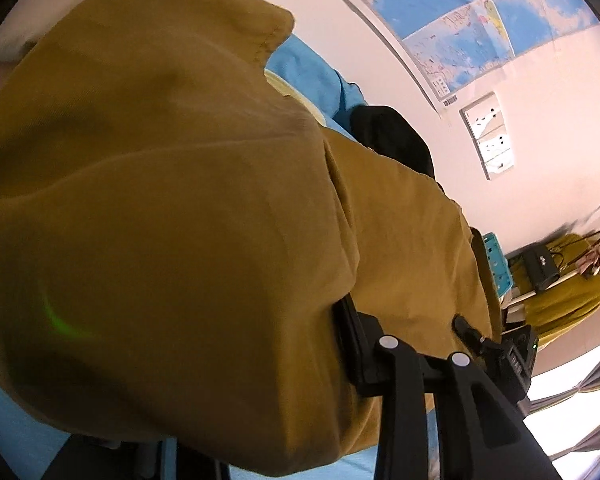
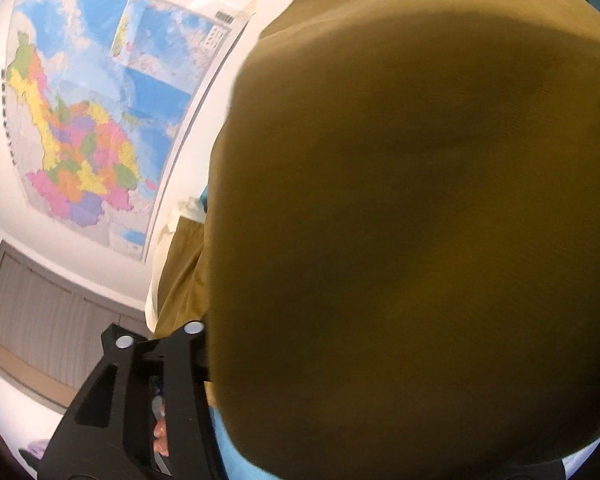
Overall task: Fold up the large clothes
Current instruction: 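Carry the lifted olive bundle with both grippers toward the folded clothes stack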
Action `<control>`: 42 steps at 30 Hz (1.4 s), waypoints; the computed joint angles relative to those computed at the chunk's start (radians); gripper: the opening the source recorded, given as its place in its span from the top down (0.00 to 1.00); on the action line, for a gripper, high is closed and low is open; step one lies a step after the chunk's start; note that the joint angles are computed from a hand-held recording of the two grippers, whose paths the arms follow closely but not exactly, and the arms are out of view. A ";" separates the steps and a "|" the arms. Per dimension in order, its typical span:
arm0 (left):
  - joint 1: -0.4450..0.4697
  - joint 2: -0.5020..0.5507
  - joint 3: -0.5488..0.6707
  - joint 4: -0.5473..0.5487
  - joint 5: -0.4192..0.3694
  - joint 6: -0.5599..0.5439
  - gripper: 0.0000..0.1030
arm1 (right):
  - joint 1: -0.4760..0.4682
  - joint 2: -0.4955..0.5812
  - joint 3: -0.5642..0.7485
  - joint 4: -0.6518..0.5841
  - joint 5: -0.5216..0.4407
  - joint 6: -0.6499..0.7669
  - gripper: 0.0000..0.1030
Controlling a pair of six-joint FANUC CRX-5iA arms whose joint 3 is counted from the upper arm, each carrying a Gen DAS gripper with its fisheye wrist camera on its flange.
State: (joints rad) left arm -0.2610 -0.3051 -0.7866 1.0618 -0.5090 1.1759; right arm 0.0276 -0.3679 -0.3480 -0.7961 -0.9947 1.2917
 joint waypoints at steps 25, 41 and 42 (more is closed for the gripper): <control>0.013 0.017 0.013 0.017 -0.035 -0.063 0.65 | 0.017 0.017 -0.037 0.020 0.080 0.022 0.69; 0.029 0.046 0.008 0.109 -0.084 -0.148 0.58 | 0.064 0.009 -0.033 0.103 0.084 -0.044 0.48; 0.030 0.050 0.007 0.127 -0.091 -0.162 0.57 | 0.064 0.007 -0.033 0.100 0.084 -0.032 0.51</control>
